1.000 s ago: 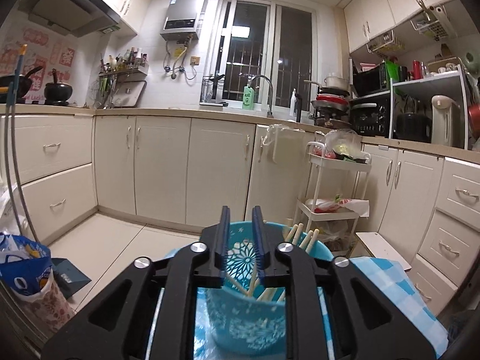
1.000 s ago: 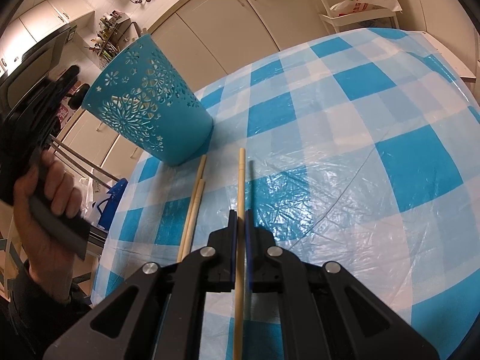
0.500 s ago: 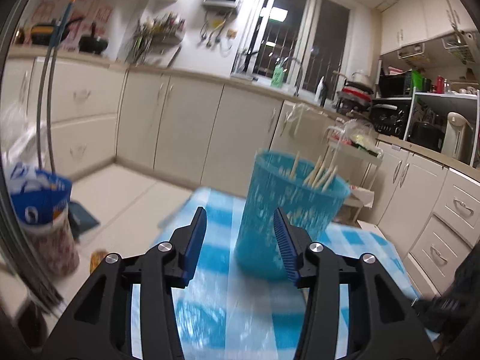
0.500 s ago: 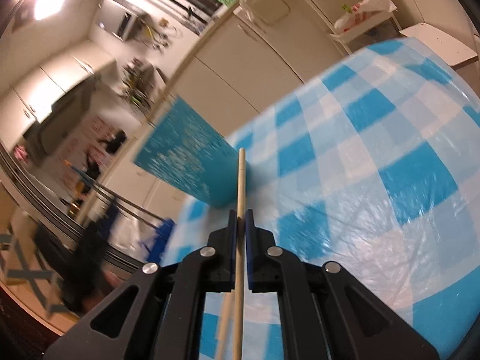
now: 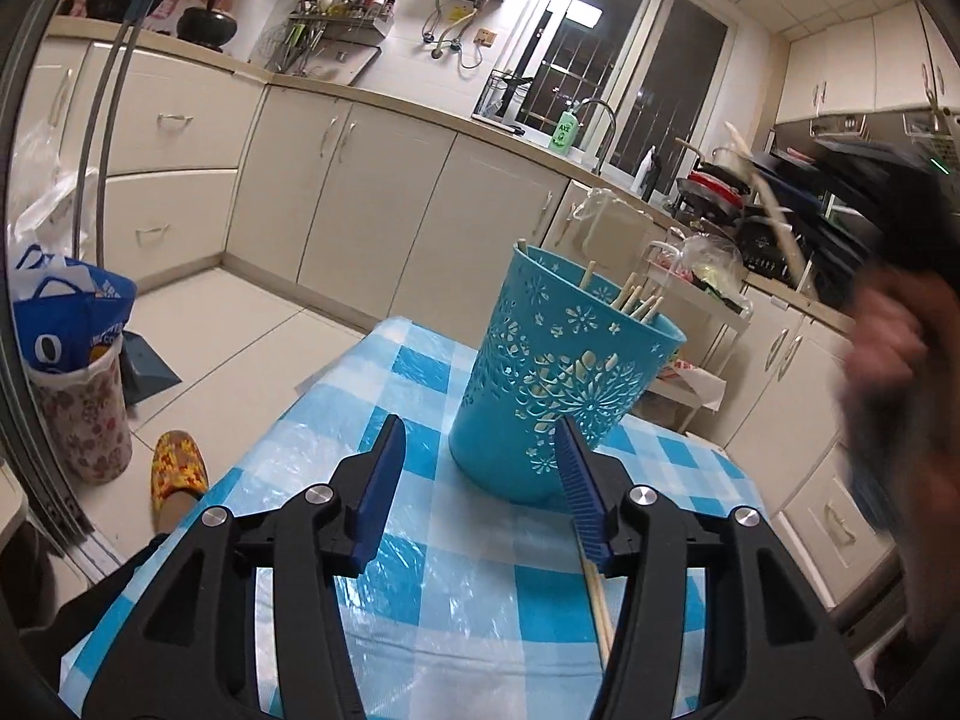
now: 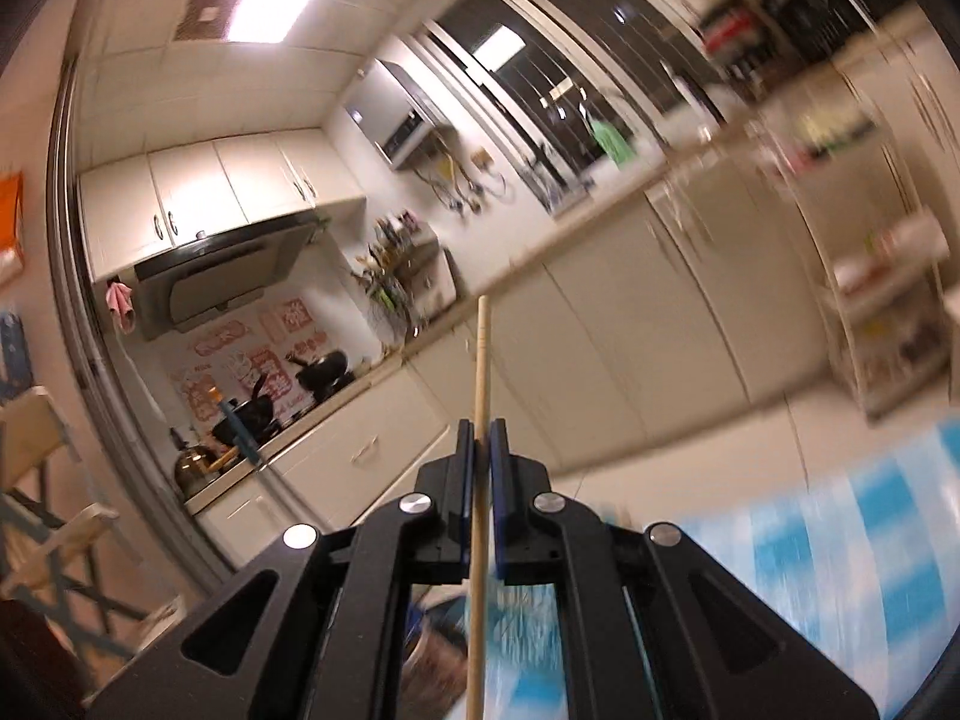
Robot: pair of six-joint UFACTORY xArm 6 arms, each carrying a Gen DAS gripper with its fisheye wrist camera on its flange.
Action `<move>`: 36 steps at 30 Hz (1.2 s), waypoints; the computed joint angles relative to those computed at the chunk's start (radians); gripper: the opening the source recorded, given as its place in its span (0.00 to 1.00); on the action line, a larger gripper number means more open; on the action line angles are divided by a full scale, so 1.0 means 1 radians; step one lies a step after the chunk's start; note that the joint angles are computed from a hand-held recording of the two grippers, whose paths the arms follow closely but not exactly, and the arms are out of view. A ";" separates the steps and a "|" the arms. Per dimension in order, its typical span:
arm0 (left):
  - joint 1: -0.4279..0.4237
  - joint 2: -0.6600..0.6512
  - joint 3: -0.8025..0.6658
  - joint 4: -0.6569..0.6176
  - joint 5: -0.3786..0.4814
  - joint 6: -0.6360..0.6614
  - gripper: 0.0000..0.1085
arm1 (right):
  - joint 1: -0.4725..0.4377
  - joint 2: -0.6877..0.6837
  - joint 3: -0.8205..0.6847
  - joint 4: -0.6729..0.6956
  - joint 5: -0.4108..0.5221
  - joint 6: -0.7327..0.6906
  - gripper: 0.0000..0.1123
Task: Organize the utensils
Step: 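Lift the right tool's chopstick over the teal cup and release it, then lower the open right tool toward the remaining chopsticks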
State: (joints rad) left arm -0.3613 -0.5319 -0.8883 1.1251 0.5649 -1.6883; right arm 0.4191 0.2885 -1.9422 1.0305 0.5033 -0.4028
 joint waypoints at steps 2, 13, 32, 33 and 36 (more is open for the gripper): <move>0.001 -0.021 0.014 -0.006 -0.003 -0.004 0.46 | 0.024 0.100 -0.119 -0.129 -0.031 0.097 0.05; 0.025 -0.077 0.055 -0.039 -0.012 0.010 0.49 | 0.077 0.096 0.037 -0.390 -0.065 0.151 0.12; -0.059 -0.062 0.020 -0.136 0.102 0.116 0.57 | 0.013 -0.400 0.712 -0.591 0.341 0.219 0.28; -0.066 -0.062 0.018 -0.134 0.108 0.122 0.58 | 0.011 -0.410 0.725 -0.582 0.340 0.219 0.27; -0.073 -0.058 0.014 -0.146 0.115 0.143 0.60 | 0.010 -0.442 0.768 -0.586 0.319 0.232 0.27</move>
State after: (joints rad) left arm -0.4341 -0.5904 -0.8740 0.9796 0.6801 -1.5450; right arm 0.4286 -0.1534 -1.1744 0.4450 0.8225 -0.1703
